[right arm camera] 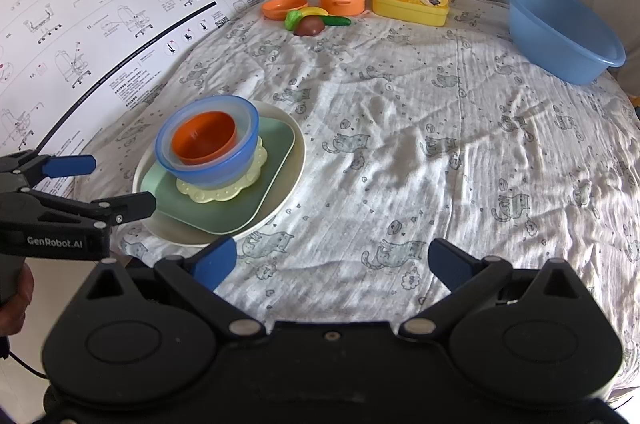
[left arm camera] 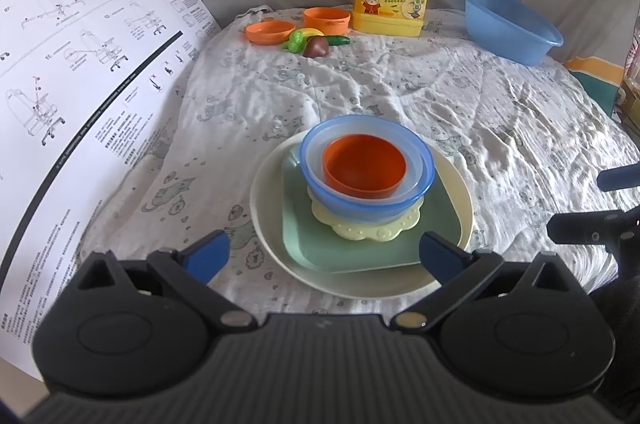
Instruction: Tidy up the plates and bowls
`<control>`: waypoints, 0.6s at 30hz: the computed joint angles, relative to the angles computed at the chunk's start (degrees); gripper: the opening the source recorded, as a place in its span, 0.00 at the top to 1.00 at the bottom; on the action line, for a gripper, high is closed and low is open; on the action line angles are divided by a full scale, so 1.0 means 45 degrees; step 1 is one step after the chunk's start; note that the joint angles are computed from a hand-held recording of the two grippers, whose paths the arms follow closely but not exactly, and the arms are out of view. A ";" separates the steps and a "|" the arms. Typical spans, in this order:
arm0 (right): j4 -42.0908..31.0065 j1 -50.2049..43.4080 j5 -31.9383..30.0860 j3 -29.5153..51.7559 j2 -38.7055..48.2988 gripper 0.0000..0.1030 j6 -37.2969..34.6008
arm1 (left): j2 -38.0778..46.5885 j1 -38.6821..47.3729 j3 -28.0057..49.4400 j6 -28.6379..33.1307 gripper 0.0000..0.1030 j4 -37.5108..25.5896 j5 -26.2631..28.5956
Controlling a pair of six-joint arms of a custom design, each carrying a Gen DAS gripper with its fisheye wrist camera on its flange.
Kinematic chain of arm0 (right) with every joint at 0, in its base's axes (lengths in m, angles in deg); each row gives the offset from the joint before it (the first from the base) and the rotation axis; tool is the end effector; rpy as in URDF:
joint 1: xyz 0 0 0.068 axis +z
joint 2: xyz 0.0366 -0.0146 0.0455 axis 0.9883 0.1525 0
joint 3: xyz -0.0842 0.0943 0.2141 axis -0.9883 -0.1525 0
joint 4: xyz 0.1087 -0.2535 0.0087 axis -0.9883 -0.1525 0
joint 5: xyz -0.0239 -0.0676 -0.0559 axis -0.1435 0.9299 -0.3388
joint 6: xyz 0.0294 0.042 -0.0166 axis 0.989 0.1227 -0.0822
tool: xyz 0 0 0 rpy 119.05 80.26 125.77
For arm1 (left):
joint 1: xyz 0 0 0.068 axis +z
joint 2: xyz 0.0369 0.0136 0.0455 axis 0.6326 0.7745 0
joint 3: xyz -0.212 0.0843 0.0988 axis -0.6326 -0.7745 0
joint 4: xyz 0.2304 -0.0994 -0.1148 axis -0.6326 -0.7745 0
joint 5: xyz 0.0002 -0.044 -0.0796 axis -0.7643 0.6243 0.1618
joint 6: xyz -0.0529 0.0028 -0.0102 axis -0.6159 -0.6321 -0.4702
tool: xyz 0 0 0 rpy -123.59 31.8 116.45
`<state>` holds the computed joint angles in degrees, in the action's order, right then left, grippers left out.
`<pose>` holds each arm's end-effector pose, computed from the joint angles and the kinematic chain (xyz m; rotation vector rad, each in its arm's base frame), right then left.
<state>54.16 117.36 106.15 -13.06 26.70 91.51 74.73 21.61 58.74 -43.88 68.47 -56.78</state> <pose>0.2440 0.1622 0.0996 0.0078 2.4518 0.0271 0.3167 -0.1039 0.0926 0.4749 2.3481 -0.2167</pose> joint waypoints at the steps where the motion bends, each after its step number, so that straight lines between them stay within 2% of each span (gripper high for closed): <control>1: 0.0000 0.0000 0.0000 0.0000 0.0000 0.00 0.0000 | 0.0039 -0.0001 0.0056 0.0027 0.00 -0.0063 0.0003; 4: 0.0001 -0.0005 0.0004 -0.0024 -0.0020 0.00 0.0002 | 0.0149 0.0071 0.0259 0.0129 0.00 -0.0383 0.0317; 18: -0.0074 0.0047 0.0128 -0.0082 -0.0093 0.00 0.0130 | 0.0113 -0.0116 0.0172 0.0393 0.00 -0.0321 -0.0044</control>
<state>53.82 117.57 106.73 -13.43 26.28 92.10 75.24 21.09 59.51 -42.12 67.02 -56.98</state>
